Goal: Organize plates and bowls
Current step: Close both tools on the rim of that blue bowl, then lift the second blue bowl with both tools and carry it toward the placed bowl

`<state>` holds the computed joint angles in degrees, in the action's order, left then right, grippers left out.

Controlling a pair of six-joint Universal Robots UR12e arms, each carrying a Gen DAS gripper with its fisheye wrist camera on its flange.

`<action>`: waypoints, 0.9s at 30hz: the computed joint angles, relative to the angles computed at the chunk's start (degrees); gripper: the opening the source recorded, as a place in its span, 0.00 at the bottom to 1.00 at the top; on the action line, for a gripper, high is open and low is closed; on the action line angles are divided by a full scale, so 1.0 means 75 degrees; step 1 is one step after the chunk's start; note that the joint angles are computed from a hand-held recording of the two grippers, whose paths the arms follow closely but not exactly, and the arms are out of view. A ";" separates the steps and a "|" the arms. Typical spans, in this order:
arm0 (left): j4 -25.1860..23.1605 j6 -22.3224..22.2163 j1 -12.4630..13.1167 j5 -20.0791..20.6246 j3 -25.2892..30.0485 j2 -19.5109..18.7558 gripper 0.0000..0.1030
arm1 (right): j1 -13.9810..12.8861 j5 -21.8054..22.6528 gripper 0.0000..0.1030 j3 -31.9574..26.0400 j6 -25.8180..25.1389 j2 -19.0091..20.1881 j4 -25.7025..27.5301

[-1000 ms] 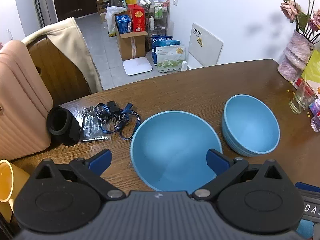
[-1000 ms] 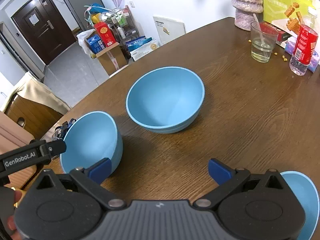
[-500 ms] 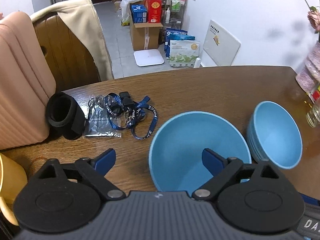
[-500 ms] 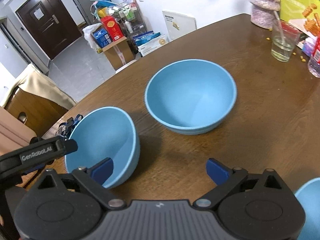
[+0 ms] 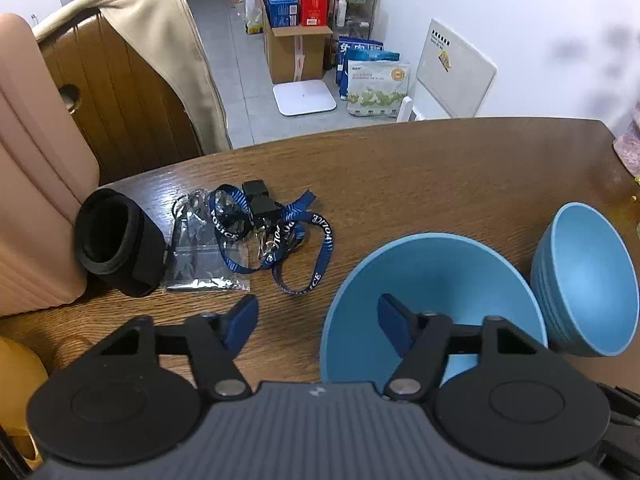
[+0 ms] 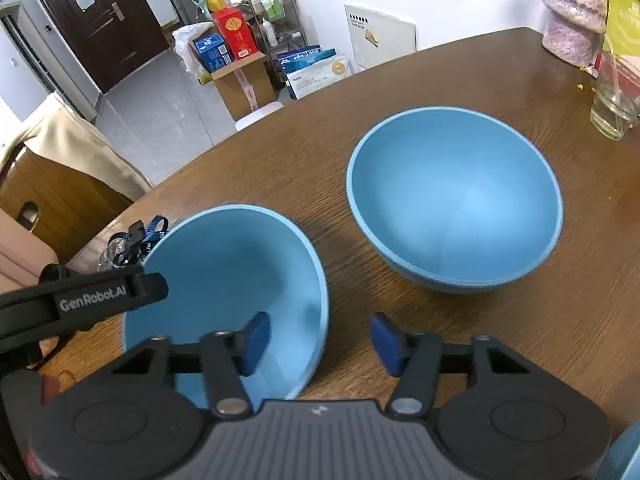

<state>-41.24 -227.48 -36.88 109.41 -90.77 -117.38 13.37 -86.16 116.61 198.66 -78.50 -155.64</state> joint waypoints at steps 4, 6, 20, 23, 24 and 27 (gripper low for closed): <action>0.0144 -0.0030 0.0071 -0.0236 -0.0027 -0.0057 0.48 | 0.0007 -0.0005 0.34 -0.0053 0.0066 0.0124 -0.0011; 0.0192 -0.0013 0.0100 -0.0352 -0.0029 -0.0090 0.39 | -0.0005 0.0058 0.25 -0.0058 0.0076 0.0168 -0.0015; 0.0583 0.0036 0.0138 -0.0541 -0.0136 -0.0158 0.17 | -0.0061 0.0265 0.08 -0.0023 0.0160 0.0329 -0.0281; 0.0618 0.0057 0.0121 -0.0490 -0.0163 -0.0144 0.16 | -0.0054 0.0265 0.08 -0.0002 0.0097 0.0324 -0.0332; 0.0638 0.0057 0.0114 -0.0471 -0.0176 -0.0135 0.16 | -0.0051 0.0261 0.08 0.0005 0.0083 0.0316 -0.0332; 0.0688 0.0058 0.0104 -0.0420 -0.0210 -0.0104 0.16 | -0.0040 0.0255 0.08 0.0038 0.0066 0.0295 -0.0399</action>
